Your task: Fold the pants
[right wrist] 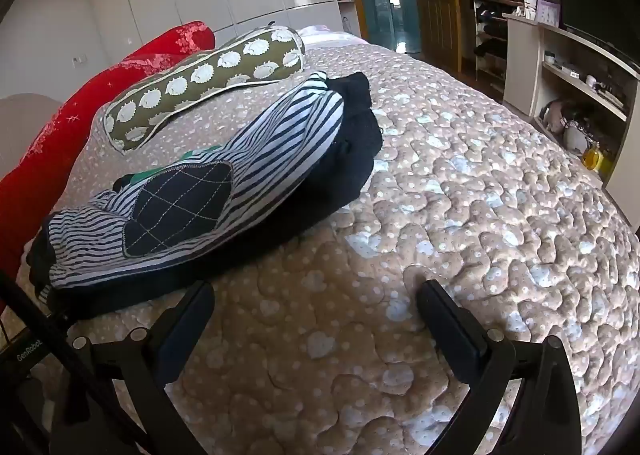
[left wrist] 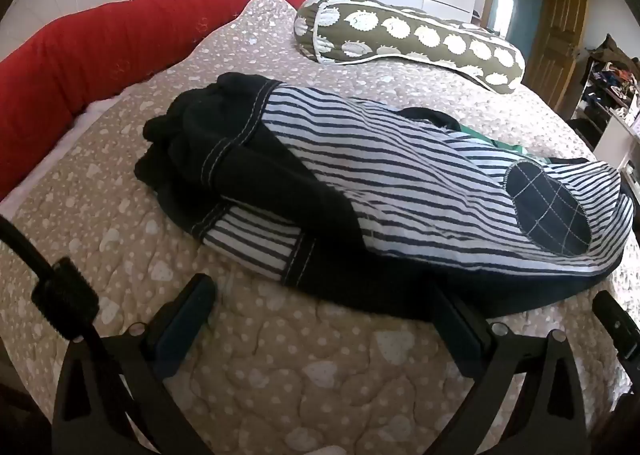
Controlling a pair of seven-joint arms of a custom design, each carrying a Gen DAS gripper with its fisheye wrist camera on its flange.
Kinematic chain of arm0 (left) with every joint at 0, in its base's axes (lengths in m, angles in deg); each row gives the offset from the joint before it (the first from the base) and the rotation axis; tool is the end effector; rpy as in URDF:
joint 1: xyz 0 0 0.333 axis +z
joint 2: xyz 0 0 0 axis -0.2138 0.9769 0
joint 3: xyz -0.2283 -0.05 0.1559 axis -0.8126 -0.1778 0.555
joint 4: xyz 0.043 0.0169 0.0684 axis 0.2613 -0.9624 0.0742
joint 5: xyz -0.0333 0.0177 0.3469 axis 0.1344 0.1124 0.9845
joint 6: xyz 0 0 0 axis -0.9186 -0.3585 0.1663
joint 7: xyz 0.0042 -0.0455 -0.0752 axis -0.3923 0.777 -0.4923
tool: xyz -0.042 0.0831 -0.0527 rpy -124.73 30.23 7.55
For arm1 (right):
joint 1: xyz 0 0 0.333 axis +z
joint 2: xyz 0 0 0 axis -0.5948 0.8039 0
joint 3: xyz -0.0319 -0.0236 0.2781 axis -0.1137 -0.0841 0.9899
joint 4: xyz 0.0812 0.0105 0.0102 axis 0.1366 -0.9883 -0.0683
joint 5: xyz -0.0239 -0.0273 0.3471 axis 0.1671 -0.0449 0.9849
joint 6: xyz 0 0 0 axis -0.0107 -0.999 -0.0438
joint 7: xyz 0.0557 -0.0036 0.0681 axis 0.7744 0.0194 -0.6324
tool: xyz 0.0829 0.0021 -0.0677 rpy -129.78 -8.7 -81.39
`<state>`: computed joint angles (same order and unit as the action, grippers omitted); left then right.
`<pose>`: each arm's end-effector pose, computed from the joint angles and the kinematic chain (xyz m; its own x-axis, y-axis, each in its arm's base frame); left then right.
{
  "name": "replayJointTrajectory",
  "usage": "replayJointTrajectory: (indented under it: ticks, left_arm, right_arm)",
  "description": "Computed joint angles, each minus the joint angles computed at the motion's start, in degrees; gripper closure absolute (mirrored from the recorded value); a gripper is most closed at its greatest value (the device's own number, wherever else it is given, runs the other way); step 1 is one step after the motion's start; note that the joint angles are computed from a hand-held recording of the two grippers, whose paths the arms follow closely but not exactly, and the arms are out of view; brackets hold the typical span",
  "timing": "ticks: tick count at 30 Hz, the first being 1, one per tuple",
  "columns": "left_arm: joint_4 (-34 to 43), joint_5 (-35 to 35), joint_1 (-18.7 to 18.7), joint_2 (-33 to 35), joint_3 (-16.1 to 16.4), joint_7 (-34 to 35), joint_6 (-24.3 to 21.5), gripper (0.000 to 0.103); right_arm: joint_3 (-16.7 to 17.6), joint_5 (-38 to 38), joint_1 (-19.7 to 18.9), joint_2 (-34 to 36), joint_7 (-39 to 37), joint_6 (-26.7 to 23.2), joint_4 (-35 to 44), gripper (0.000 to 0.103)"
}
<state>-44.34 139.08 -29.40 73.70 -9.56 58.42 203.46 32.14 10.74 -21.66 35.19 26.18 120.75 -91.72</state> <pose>0.5531 -0.2144 0.3543 0.5683 -0.8209 0.0557 -0.6069 -0.4639 -0.6453 0.6082 0.1905 0.3531 0.1360 -0.9710 -0.1968 -0.7198 0.0396 -0.6930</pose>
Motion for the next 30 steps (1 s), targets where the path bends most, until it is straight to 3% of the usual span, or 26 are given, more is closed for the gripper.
replayJointTrajectory:
  ticks: [8, 11, 17, 21, 24, 26, 30]
  left_arm:
    - [0.0, 0.44, -0.12, 0.01, 0.07, -0.31, -0.14, 0.0]
    - [-0.1, 1.36, -0.29, 0.01, 0.19, -1.11, -0.16, 0.0]
    - [-1.11, 3.21, -0.25, -0.77, 0.0, -2.93, -0.63, 0.0]
    - [0.08, 3.36, -0.8, -0.19, -0.39, -3.15, -3.33, 0.0]
    - [0.13, 3.35, -0.76, -0.16, -0.42, -3.73, -3.51, 0.0]
    - [1.11, 3.07, -1.05, 0.52, -0.52, -3.57, -4.9, 0.0]
    - [2.69, 2.55, -1.84, 1.54, -0.49, -2.62, -7.72, 0.0]
  right_arm:
    - [1.64, 0.51, -1.98, -0.66, -1.29, 0.48, -1.11, 0.0]
    - [-2.26, -0.28, 1.98, -0.04, 0.31, -0.28, -0.19, 0.0]
    - [-1.02, -0.43, 0.69, 0.1, 0.04, 0.37, -0.55, 0.0]
    - [0.05, -0.03, -0.19, 0.24, -0.21, 1.22, -0.67, 0.0]
    - [2.47, 0.53, -2.51, -0.1, -1.25, 1.76, -1.28, 0.0]
    - [6.24, 1.27, -6.13, -0.31, -2.83, 2.74, -2.09, 0.0]
    - [20.9, 2.29, -20.04, 0.3, -7.24, 5.91, -4.67, 0.0]
